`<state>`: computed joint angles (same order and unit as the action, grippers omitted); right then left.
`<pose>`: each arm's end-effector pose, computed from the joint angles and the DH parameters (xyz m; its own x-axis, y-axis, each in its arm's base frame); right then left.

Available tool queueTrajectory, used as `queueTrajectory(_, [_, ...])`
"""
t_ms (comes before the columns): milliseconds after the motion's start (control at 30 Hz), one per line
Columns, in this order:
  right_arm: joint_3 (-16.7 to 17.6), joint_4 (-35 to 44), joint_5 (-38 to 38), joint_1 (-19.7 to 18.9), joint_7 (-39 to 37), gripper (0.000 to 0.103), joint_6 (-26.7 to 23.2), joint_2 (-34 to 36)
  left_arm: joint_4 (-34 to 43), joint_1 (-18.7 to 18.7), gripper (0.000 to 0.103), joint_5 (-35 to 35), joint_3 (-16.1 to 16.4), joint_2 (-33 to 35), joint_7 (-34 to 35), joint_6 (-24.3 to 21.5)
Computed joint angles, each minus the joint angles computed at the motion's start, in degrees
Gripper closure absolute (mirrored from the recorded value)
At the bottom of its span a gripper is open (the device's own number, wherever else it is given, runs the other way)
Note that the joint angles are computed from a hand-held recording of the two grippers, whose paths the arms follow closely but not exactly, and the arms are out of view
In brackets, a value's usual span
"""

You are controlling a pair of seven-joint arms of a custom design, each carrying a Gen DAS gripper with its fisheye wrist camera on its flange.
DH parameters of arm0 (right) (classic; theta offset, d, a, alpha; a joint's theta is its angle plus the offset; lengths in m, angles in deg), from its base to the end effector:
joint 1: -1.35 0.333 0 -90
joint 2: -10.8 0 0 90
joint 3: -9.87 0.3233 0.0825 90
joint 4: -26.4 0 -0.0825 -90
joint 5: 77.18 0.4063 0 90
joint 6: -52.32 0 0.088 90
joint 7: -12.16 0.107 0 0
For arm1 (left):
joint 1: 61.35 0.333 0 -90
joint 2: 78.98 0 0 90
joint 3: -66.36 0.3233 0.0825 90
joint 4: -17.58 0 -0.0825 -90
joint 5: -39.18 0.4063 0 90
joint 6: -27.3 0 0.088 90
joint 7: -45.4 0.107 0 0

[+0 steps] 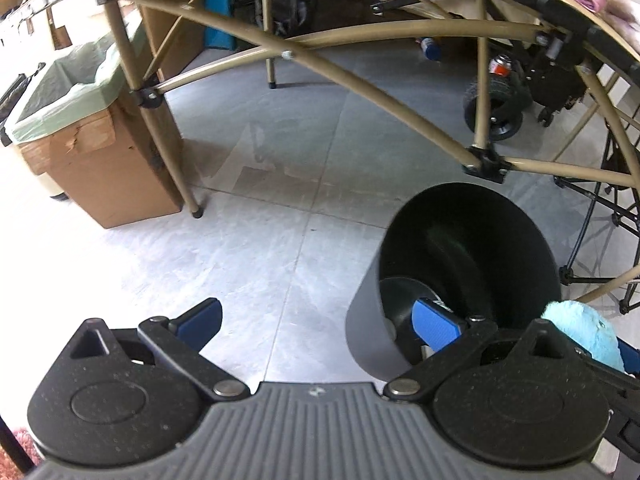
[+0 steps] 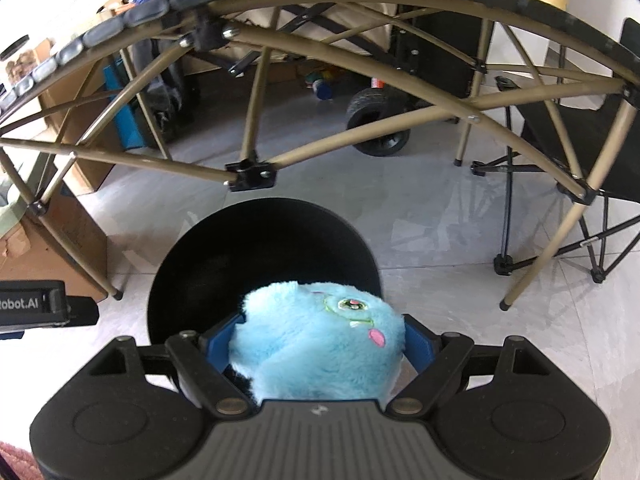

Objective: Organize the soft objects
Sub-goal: 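Move the right tool over the bin and open it to drop the plush toy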

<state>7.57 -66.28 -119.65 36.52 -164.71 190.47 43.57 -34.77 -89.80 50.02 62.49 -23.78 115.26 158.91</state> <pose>0.6159 0.3983 0.3083 -0.4837 -0.8715 -0.0808 -0.6997 0.4405 -0.5625 0.7326 -0.4288 0.3451 -0.2687 -0.9630 0.0220 -0.8757 0.2347 -0.4219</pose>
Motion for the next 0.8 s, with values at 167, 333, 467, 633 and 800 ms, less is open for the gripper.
queueTrajectory(167, [0.5, 4.1, 1.7, -0.2, -3.1, 0.02, -0.4, 2.8, -1.5, 1.1, 0.0, -0.2, 0.3, -0.7, -0.3, 0.2])
queueTrajectory(333, [0.5, 8.8, 4.4, -0.2, -7.0, 0.02, -1.2, 6.3, -2.2, 2.0, 0.0, -0.2, 0.5, -0.9, -0.5, -0.2])
queueTrajectory(467, [0.1, 11.2, 6.4, 0.0, -9.0, 0.02, -1.8, 8.1, -2.4, 2.7, 0.0, -0.4, 0.5, -0.9, -0.7, -0.7])
queueTrajectory(633, [-0.2, 13.3, 8.4, 0.2, -10.8, 0.02, -3.0, 9.8, -2.9, 3.2, 0.0, -0.5, 0.4, -1.0, -0.4, -1.0])
queueTrajectory(800, [-0.6, 14.0, 9.4, 0.4, -11.2, 0.02, -3.1, 10.4, -3.5, 3.3, 0.0, -0.5, 0.4, -1.3, -0.4, -1.1])
